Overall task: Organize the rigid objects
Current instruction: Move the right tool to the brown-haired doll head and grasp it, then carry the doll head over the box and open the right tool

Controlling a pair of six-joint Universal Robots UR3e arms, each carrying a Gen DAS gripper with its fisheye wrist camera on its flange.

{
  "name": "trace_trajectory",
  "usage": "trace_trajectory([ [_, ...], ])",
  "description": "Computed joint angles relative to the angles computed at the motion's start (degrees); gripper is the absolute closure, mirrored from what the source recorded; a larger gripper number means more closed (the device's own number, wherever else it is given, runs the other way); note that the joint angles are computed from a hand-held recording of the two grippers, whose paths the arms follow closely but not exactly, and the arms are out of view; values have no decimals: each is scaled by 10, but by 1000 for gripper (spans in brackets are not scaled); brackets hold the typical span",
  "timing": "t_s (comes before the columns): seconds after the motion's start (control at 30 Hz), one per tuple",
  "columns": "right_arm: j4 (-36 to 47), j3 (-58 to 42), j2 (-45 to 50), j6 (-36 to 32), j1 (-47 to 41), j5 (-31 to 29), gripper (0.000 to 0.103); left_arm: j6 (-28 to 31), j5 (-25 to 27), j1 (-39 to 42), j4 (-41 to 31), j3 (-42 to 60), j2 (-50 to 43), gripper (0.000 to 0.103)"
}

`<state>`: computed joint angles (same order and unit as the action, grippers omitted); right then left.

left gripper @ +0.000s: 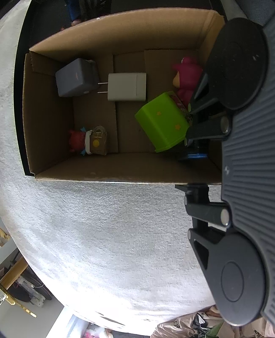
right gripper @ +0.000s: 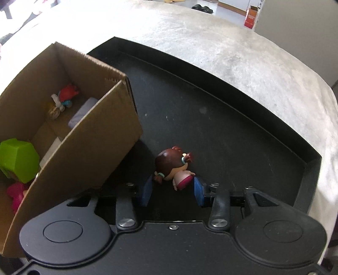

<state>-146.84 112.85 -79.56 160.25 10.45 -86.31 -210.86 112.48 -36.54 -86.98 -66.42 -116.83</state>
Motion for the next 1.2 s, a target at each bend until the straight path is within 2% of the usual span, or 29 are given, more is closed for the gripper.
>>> trace_trajectory([
  [0.2,40,-1,-48,31,10,-6,63,1,-12,10,23,-31,21,84],
  [0.53,113,-45,-100,49,24,-17,63,10,-33,26,62,-80,55,86],
  [0.8,167,-97,-124,56,53,-49,63,17,-41,31,87,-103,71,87],
  [1.2,190,-220,-77,110,109,-70,63,26,-90,64,170,-195,136,93],
])
